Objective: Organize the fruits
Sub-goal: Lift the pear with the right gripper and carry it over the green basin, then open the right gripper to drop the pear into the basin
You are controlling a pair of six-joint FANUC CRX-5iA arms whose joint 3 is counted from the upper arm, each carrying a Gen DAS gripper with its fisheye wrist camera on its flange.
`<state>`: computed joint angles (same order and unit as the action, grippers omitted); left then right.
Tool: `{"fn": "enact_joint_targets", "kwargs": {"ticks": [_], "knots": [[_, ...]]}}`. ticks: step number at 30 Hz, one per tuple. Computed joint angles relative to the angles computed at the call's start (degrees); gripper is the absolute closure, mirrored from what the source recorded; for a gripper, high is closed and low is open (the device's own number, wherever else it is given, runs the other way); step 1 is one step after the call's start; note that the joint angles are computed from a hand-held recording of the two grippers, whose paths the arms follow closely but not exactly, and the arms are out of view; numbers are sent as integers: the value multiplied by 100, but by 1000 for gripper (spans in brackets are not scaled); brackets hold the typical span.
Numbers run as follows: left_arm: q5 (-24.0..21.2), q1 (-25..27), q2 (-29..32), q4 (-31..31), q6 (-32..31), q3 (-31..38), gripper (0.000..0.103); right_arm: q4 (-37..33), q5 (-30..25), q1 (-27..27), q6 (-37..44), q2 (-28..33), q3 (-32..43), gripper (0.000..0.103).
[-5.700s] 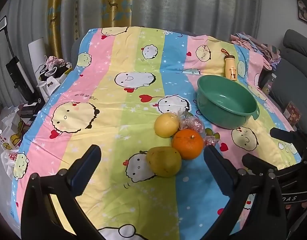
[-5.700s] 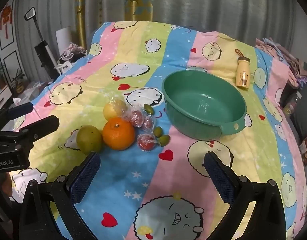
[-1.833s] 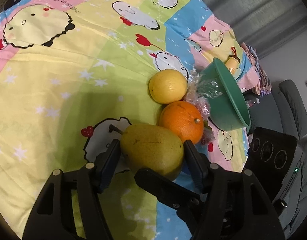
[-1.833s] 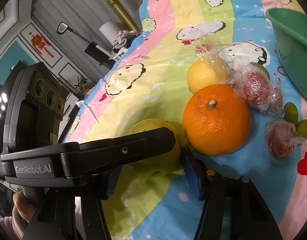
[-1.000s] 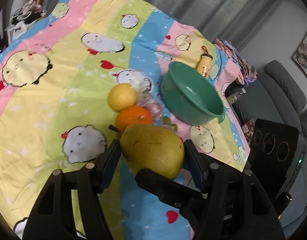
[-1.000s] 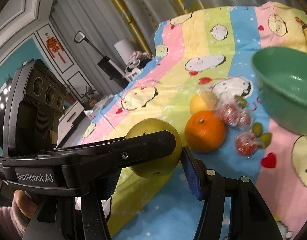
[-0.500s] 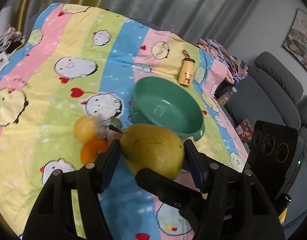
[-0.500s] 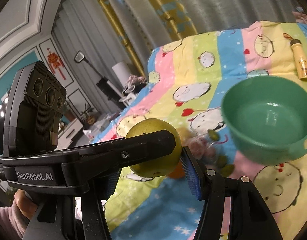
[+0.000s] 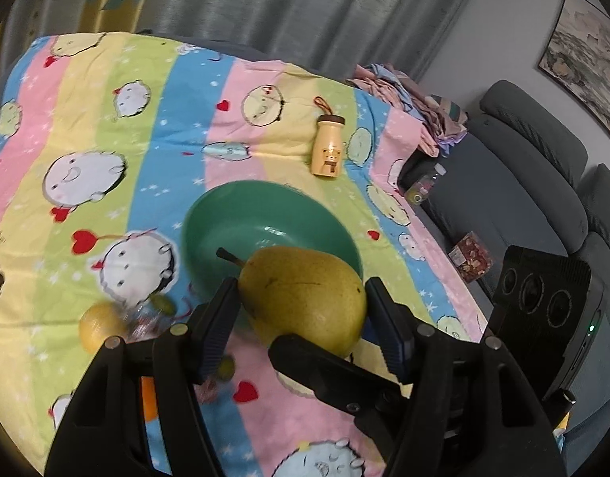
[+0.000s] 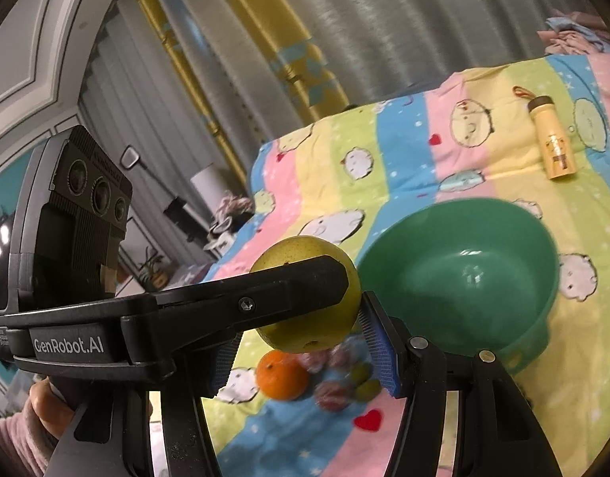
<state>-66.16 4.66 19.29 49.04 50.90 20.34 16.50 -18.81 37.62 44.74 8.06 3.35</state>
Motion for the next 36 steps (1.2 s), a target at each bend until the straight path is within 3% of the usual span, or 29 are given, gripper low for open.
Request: {"fn": "enact_joint_targets", "kwargs": {"ticks": [7, 13, 20, 29, 35, 36], "knots": [[-383, -266, 734, -174, 404, 979, 39, -340, -195, -319, 126, 118, 209, 43], [-877, -358, 1398, -312, 1002, 1735, 39, -902, -808, -508, 414, 396, 640, 43], [-1183, -366, 1709, -449, 1322, 2110, 39, -1282, -1348, -594, 655, 621, 1014, 43], [-1211, -372, 1728, -578, 1387, 2100, 37, -613, -1781, -445, 262, 751, 1107, 43], [-1103, -328, 1712, -596, 1521, 2110, 24, -119, -2017, -350, 21, 816, 1126, 43], [-1079, -319, 1692, -589, 1507, 2095, 23, -23, -1935, -347, -65, 772, 1050, 38]]}}
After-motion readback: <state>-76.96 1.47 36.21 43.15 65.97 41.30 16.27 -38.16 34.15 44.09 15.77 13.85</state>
